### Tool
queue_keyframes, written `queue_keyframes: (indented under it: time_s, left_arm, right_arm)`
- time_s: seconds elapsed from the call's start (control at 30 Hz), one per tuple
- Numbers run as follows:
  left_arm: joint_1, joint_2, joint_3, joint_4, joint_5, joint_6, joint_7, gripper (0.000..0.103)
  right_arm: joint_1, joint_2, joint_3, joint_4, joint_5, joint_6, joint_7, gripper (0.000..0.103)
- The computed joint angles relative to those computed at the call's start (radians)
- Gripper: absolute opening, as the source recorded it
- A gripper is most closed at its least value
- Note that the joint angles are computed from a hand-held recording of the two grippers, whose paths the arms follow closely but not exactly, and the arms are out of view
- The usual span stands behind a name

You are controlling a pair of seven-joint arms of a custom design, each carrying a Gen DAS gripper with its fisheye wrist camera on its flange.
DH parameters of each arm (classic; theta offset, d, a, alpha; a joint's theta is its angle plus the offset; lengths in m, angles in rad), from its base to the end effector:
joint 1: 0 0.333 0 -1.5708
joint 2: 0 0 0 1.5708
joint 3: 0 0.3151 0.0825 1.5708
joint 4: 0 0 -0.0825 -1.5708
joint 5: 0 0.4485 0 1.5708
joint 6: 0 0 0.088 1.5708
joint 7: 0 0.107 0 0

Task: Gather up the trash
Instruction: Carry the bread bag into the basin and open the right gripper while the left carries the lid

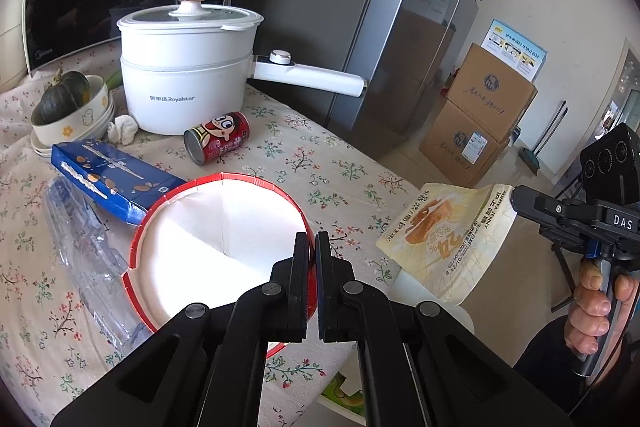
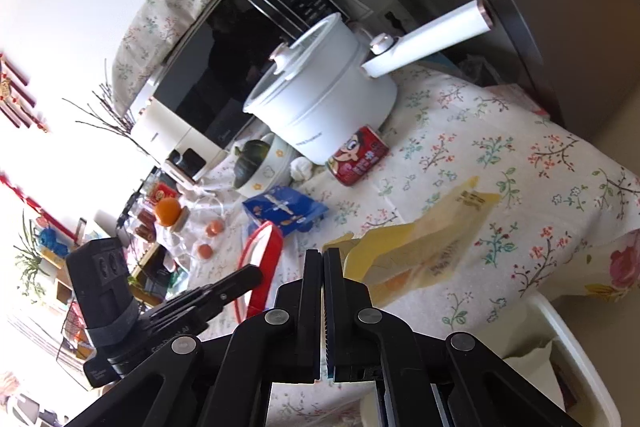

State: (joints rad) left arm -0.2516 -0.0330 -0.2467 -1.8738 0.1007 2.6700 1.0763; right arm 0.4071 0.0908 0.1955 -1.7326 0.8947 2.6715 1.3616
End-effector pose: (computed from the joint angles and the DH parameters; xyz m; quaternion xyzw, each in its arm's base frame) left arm 0.5816 -0.3222 0.6023 -0.6215 0.6712 -0.3729 0.1554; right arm 0.5935 0.3737 0.5922 -0.6585 0.5578 0.0815 0.4986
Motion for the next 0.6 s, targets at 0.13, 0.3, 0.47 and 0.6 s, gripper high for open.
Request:
queue_keyframes:
  time_s: [0.13, 0.3, 0.47, 0.6]
  left_arm:
    - [-0.001, -0.017, 0.0, -0.018, -0.025, 0.017, 0.018, 0.002]
    - [-0.006, -0.025, -0.006, -0.025, -0.064, 0.029, 0.056, 0.002]
    - [-0.02, -0.027, -0.013, -0.024, -0.118, 0.048, 0.112, 0.002]
    - [-0.032, -0.016, -0.02, -0.011, -0.136, 0.049, 0.142, 0.002]
  right_arm:
    - [0.001, -0.045, -0.004, -0.03, 0.046, -0.042, -0.031, 0.001]
    - [0.019, -0.114, -0.031, -0.096, 0.109, -0.093, -0.071, 0.001]
    - [0.036, -0.163, -0.064, -0.153, 0.14, -0.155, -0.082, 0.001]
    - [0.046, -0.182, -0.075, -0.177, 0.098, -0.188, -0.056, 0.001]
